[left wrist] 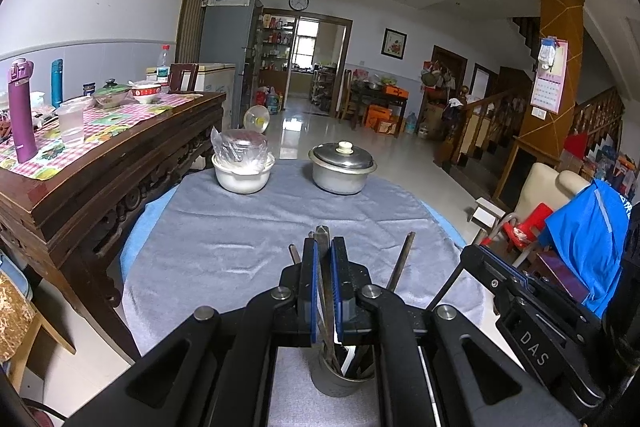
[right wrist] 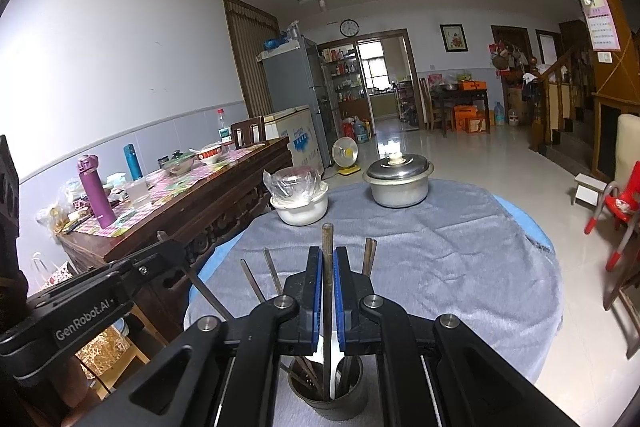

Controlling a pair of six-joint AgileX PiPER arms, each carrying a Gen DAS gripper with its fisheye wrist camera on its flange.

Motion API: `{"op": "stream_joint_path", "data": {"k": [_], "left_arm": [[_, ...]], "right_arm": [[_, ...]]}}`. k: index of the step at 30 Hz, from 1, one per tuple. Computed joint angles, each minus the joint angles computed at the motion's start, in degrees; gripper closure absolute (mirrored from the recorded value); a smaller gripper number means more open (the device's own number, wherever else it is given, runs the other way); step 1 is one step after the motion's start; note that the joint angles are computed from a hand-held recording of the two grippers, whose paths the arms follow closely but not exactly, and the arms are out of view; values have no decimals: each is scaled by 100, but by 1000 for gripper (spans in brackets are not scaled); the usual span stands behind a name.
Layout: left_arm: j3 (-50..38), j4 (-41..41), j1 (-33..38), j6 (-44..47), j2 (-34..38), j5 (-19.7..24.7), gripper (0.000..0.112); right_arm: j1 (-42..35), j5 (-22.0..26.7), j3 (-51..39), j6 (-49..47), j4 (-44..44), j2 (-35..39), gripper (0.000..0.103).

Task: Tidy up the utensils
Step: 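Open both grippers to release the chopsticks into the metal cup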

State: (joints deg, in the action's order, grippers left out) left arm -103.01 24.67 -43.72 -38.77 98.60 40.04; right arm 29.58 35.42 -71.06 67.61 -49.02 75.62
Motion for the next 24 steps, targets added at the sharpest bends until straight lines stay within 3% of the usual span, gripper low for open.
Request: {"op": "stream_joint_path", "data": {"k": [4,7,8,9,10,12,14,21,23,24], "left_arm": [[-72,38,-24,12,45,141,102],[-80,157,-54,-46,43,227,75],[-85,279,-86,-146,52,255,59],[-32,445,-115,-275,18,252,54],[50,630,-148,-403,-27,234,54],[111,936,-217,-543,-78,312,48],[126,1079,-242,-629,-98,402,42],[75,1613,-346,-954,-74,983,35],[131,1776,-386,-1047,-110,1089,31],[173,1871,-421,-1115,-138,1134,30]], "right_arm": [[-77,-83,1,-147,232,10,96],[-190,-188,-45,-486,622,1,96],[-219,-206,-43,-534,702,-12,95],[-224,-201,-43,-535,729,-22,89],[-270,-253,0,-516,767,-62,81],[-303,-297,74,-332,634,-118,77],[-297,-261,120,-198,524,-164,77],[-401,-193,270,-173,605,-304,76],[-470,-210,320,-307,804,-345,70],[-476,-197,348,-314,835,-373,63]]}}
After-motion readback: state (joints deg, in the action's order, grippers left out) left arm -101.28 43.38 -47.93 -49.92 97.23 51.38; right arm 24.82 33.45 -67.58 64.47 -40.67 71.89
